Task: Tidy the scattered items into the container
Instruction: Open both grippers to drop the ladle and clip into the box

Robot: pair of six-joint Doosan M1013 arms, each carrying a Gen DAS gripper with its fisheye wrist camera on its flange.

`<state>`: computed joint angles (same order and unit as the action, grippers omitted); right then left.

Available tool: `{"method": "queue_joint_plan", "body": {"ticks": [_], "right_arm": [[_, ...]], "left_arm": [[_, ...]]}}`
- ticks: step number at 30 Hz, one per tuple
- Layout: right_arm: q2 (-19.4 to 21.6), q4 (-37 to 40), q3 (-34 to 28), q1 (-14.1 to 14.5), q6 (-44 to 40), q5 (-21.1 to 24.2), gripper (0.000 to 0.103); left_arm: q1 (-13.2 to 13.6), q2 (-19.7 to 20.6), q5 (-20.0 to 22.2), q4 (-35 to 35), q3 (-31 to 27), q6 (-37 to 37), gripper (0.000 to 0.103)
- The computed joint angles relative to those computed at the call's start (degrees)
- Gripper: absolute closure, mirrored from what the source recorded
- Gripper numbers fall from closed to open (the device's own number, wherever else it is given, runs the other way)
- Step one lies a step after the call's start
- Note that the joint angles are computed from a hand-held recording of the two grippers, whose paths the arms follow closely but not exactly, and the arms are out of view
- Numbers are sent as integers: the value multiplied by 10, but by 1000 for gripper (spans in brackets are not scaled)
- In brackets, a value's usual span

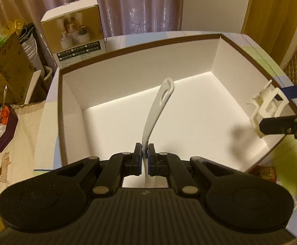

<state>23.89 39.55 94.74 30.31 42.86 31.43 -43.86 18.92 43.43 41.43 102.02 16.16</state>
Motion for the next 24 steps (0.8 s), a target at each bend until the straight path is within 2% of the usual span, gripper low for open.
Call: {"method": "queue_joint_plan", "body": {"ticks": [9, 14, 24], "right_arm": [[12, -52, -24, 1, 38, 37, 15], [25, -98, -49, 3, 84, 81, 15], [79, -179, -144, 8, 202, 230, 15]], "left_arm": [[10, -5, -34, -49, 4, 36, 92], [21, -12, -48, -87, 6, 77, 84], [34, -14, -43, -141, 3, 132, 81]]}}
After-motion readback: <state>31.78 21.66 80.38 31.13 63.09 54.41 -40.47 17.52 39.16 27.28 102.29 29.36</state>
